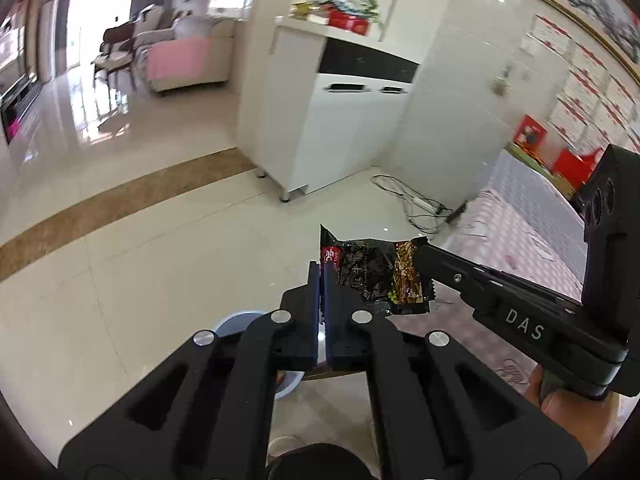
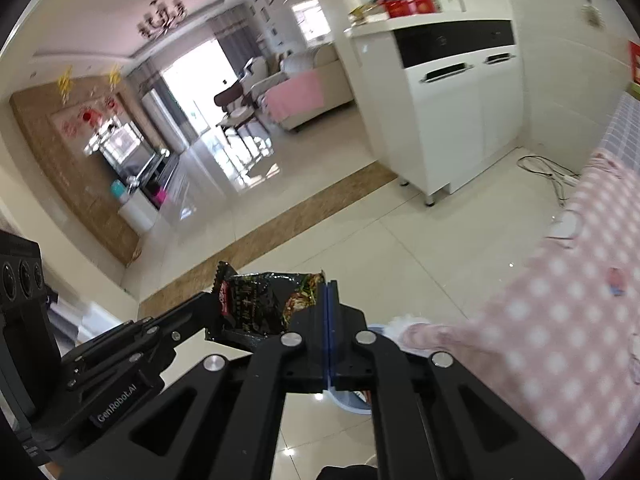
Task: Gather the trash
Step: 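Carry the black snack packet with both tools over the blue bin, then open both tools to drop the black packet into the bin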
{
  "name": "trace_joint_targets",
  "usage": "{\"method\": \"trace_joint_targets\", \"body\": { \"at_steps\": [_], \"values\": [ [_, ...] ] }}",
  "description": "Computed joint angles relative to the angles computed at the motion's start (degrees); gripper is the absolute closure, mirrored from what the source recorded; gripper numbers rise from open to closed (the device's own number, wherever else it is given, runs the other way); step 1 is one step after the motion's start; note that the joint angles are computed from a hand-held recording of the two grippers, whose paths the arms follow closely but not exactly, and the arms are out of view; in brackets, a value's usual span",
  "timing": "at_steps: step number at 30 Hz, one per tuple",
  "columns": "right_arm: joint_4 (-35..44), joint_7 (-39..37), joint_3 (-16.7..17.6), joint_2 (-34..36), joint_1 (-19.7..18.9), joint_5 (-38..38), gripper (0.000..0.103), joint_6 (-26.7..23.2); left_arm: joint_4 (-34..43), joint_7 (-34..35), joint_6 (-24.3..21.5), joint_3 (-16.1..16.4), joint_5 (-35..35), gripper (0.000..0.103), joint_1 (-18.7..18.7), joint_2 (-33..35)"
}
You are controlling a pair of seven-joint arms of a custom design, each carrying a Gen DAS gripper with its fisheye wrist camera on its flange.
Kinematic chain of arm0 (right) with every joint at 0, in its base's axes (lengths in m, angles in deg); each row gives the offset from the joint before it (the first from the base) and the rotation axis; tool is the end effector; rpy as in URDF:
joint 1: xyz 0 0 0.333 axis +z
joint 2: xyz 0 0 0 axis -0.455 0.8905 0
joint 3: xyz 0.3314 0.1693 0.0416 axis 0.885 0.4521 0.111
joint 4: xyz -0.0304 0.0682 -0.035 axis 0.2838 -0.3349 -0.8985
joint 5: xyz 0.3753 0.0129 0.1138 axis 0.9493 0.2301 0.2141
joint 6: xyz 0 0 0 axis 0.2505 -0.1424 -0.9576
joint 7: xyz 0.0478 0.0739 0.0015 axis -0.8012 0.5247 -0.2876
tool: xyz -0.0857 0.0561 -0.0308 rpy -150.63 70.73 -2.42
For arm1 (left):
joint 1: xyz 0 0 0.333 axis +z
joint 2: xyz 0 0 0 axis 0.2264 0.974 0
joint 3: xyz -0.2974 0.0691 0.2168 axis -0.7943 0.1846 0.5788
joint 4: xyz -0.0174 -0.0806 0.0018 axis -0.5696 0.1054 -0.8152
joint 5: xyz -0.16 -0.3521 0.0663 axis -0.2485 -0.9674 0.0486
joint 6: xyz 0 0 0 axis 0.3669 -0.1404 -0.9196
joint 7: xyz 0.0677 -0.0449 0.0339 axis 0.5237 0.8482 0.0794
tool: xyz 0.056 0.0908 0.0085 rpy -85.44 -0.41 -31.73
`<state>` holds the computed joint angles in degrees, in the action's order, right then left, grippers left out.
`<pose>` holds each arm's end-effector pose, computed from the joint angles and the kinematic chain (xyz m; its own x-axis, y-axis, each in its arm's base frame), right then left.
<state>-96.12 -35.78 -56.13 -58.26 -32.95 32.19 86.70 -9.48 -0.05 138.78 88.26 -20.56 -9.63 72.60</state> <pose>0.7514 0.0245 0.5530 0.4791 -0.8042 -0.3518 -0.7407 -0.1553 -0.6536 0.6450 -0.2994 0.5516 0.1467 -0.9551 0.2573 -0.6483 -0.2893 -0.7043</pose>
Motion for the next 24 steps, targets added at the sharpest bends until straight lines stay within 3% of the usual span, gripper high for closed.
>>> {"method": "trace_joint_targets", "body": {
  "at_steps": [8,19,21,22,24],
  "values": [
    [0.6,1.9,0.2,2.1,3.6,-5.7,0.101,1.1,-1.8,0.0,-0.9,0.0,-2.0,0.101,2.0,0.4],
    [3.6,4.3,1.5,6.1,4.5,-10.5,0.098,1.3,-2.4,0.1,-1.0,0.9,-7.0,0.099,2.6,2.4],
    [4.6,5.7,1.4,7.1,5.0,-11.9,0.098,1.1,-1.8,1.8,-2.7,-0.2,-11.1,0.077,4.0,3.2],
    [5.3,6.2,1.4,7.8,5.0,-12.5,0.098,0.6,-1.6,1.8,-3.5,-0.1,-11.8,0.041,3.9,3.5],
    [5.7,6.6,1.4,8.4,5.2,-13.7,0.091,0.7,-2.3,-1.9,-3.5,2.7,-7.8,0.037,1.6,3.4]
  ]
}}
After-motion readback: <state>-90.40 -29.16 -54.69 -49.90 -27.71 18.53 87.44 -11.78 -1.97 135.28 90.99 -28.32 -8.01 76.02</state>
